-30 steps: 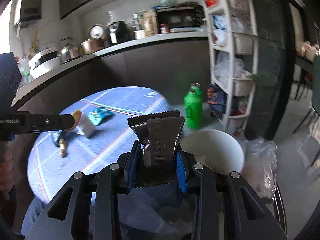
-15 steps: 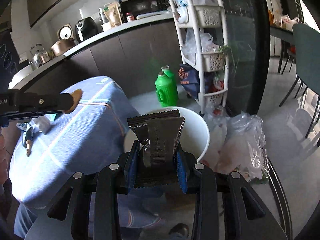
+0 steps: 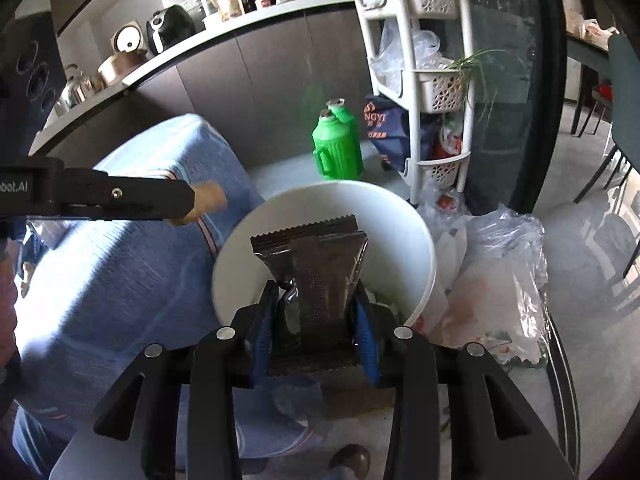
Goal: Collect trash
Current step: 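Carry the brown packet and ginger piece to the bin and release both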
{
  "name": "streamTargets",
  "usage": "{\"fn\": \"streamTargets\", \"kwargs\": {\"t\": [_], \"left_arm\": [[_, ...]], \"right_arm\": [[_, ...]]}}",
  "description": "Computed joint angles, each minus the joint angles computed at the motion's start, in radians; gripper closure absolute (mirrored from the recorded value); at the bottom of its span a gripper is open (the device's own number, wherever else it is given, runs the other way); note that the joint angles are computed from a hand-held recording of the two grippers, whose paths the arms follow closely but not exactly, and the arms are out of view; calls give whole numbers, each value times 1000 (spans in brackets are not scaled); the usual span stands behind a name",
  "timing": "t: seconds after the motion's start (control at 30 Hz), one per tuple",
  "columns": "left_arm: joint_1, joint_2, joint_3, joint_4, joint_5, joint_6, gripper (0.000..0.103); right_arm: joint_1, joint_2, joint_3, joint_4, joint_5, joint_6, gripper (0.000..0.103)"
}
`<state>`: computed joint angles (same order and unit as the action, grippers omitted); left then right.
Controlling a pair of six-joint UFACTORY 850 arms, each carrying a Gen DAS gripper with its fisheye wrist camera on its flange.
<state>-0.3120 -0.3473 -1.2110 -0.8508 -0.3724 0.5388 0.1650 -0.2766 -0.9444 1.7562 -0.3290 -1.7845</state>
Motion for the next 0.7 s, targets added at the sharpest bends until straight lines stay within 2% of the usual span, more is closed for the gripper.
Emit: {"fn": "streamTargets", "kwargs": {"t": [0.07,0.1,0.13,0.2,0.27,0.33,0.43,0.6,0.7], "left_arm": [[0,-20,-18,15,1,-16,85],[0,-29,-28,22,2,-23,77],[-1,-35,-34,28,8,-29,62],[-5,-31,-32,51,44,-57,43],[-8,-18,-22,48,80,-55,33],[-10,-2,-10,73,111,-88,22],[-15,28,15,86,146,-114,5],[-20,79,53,219,175,-267,4],[-22,119,84,236,187,-292,4]], "right_arm": [[0,-23,-19,-24,-2,22,67],[-2,-36,-30,-49,-8,43,61],[-2,-46,-39,-64,-14,45,44],[5,-39,-28,19,4,-58,18],[9,-25,-13,87,-2,-151,16],[9,-17,-3,110,-7,-177,8],[8,-1,13,135,-13,-191,9],[14,31,33,127,-3,-163,9],[20,57,44,109,1,-140,9]]}}
